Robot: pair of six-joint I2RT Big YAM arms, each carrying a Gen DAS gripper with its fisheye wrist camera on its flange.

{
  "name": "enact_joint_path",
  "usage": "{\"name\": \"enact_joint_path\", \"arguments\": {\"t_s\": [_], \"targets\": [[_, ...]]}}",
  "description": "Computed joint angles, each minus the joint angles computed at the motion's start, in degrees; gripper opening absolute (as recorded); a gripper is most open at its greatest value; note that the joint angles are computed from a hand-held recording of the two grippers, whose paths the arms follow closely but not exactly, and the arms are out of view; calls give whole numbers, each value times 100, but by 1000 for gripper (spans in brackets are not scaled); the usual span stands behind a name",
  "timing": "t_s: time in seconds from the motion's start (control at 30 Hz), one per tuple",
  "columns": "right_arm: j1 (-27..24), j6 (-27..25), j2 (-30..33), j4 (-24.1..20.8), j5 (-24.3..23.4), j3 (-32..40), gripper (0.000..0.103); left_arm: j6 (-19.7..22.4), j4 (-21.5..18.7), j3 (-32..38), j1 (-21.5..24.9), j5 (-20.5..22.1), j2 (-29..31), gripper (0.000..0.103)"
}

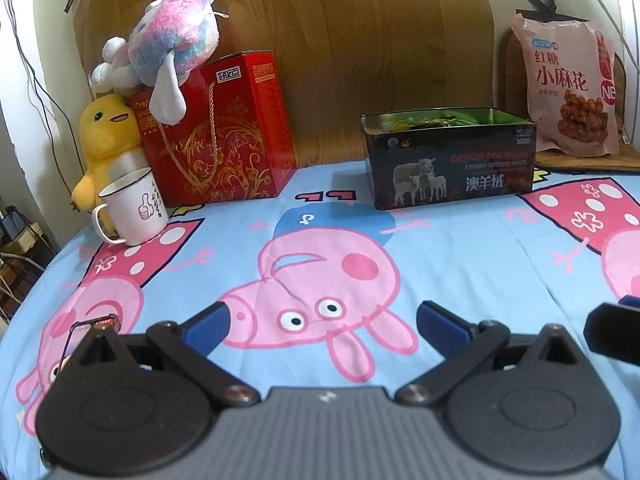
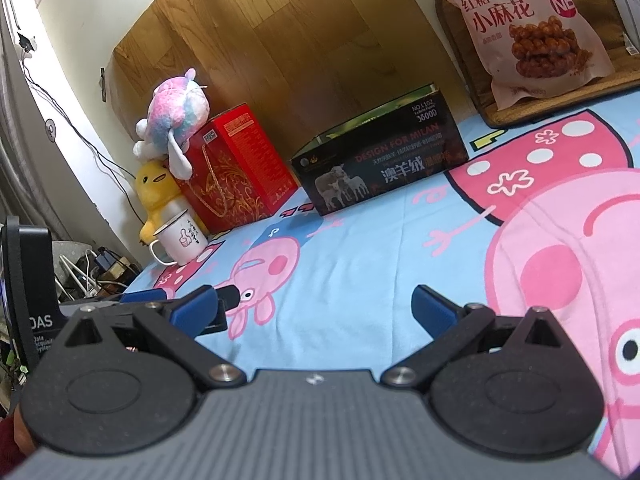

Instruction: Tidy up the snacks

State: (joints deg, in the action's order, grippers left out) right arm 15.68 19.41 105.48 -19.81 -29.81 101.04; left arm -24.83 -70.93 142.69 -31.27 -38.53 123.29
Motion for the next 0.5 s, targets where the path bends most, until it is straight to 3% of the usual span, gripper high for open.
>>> {"name": "enact_joint_path", "arguments": {"t_s": [0.5], "targets": [[-19,8,-11,95,25,-46,103,-234,-573,636,26,-60,355,103]]}}
